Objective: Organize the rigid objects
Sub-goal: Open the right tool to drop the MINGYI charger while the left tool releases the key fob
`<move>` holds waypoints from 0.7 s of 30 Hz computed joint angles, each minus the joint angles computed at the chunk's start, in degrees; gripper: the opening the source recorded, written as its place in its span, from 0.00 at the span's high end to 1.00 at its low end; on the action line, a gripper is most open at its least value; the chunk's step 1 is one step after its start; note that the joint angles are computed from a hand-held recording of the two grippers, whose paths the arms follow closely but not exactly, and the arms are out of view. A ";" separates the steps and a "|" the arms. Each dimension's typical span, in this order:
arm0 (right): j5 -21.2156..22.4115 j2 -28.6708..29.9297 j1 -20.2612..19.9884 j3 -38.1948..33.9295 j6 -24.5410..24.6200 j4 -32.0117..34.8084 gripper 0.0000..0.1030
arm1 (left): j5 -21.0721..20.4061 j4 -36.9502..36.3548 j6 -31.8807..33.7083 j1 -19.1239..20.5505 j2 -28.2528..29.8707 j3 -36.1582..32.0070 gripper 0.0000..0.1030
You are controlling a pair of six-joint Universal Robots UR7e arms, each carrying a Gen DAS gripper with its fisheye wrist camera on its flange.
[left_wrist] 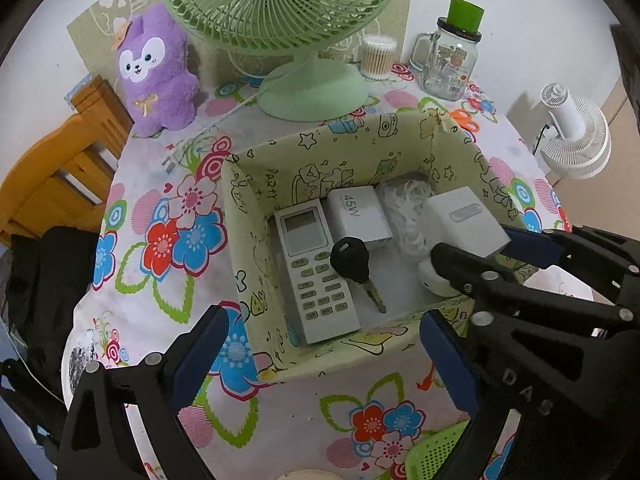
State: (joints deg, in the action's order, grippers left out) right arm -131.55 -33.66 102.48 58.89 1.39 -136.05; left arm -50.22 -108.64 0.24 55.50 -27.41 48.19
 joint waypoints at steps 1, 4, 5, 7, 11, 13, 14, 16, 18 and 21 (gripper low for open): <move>0.16 0.22 -0.05 -0.34 0.01 0.27 0.59 | -0.08 0.14 -0.01 0.07 0.11 -0.20 0.05; 0.57 1.00 -0.22 -1.66 0.46 1.51 0.59 | -0.41 1.34 -0.63 0.31 0.58 -1.23 0.02; 0.63 1.27 -0.27 -2.08 0.61 1.89 0.59 | -0.65 1.88 -0.90 0.41 0.81 -1.73 0.01; 0.86 1.57 -0.34 -2.62 1.03 2.36 0.59 | -1.20 2.54 -1.28 0.62 1.14 -2.59 0.00; 2.32 2.18 -0.64 -3.99 1.73 3.68 0.58 | -2.12 3.88 -2.00 0.86 1.70 -3.99 0.00; 3.57 2.33 -0.78 -4.46 1.64 4.16 0.55 | -2.30 4.29 -2.04 0.90 1.86 -4.35 0.00; 3.79 2.49 -0.78 -4.75 1.60 4.38 0.52 | -2.35 4.52 -2.02 0.92 1.97 -4.59 0.00; 3.61 2.44 -0.65 -4.37 1.40 3.05 0.29 | -2.45 4.72 -2.12 0.96 2.14 -4.93 0.00; 3.28 2.29 -0.53 -4.00 0.94 2.00 0.22 | -2.63 5.04 -2.18 0.98 2.34 -5.34 0.00; 2.12 1.95 -0.42 -3.57 1.06 1.59 0.17 | -2.92 4.86 -1.95 0.90 2.21 -5.15 0.00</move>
